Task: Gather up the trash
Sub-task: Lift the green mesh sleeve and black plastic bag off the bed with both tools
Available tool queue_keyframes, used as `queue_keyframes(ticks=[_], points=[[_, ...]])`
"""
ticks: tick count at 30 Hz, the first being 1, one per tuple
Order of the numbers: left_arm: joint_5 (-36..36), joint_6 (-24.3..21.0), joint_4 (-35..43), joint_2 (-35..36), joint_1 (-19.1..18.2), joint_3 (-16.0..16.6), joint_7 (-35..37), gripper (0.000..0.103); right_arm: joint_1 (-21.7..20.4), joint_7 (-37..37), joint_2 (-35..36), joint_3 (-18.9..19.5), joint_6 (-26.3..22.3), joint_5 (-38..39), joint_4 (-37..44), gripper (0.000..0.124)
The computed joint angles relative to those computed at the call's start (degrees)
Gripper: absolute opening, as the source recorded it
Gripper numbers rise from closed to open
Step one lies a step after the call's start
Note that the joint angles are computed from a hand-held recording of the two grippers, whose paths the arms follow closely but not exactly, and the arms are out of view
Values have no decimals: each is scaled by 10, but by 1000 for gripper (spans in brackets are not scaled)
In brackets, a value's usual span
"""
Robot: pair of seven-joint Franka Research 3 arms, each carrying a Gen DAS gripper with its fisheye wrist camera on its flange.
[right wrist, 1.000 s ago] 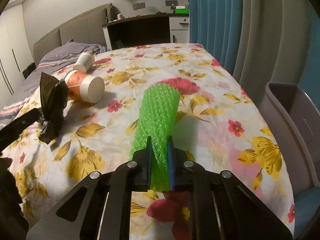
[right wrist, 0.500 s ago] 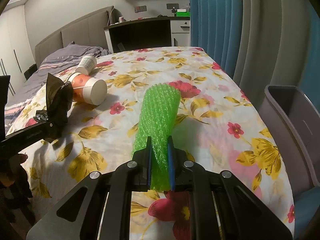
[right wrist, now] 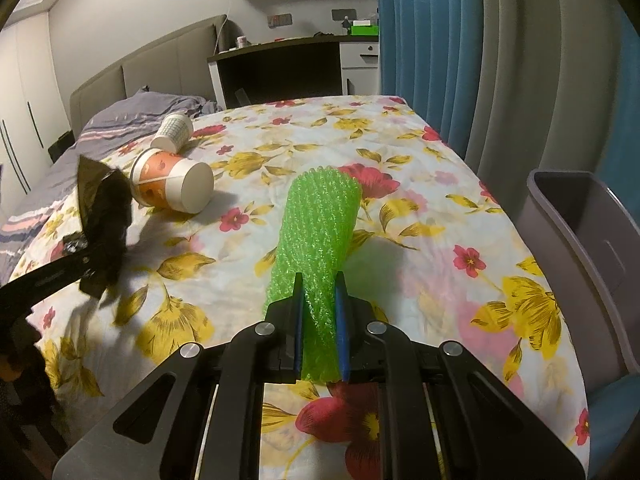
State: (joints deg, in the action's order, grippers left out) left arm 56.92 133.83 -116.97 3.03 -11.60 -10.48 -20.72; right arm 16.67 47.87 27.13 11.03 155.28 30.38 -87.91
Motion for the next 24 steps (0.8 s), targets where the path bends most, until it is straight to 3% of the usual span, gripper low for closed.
queue_keyframes(ticks=[2, 8, 13, 17, 24], points=[[15, -7, -12, -15, -5, -5, -24, 30, -3, -6, -3, 4, 8, 8, -5, 14], [43, -96, -17, -43, -32, -37, -69, 30, -20, -61, -20, 30, 49, 57, -33, 14], [52, -156, -14, -57, -50, -55, -80, 30, -34, -101, -43, 41, 46, 100, -61, 14], [61, -167, -16, -65, -58, -62, -87, 30, -53, -183, -83, 55, 40, 180, -101, 14], [82, -170, 10, -47, -70, -68, -65, 30, -44, -268, -134, 29, 25, 275, -139, 14]])
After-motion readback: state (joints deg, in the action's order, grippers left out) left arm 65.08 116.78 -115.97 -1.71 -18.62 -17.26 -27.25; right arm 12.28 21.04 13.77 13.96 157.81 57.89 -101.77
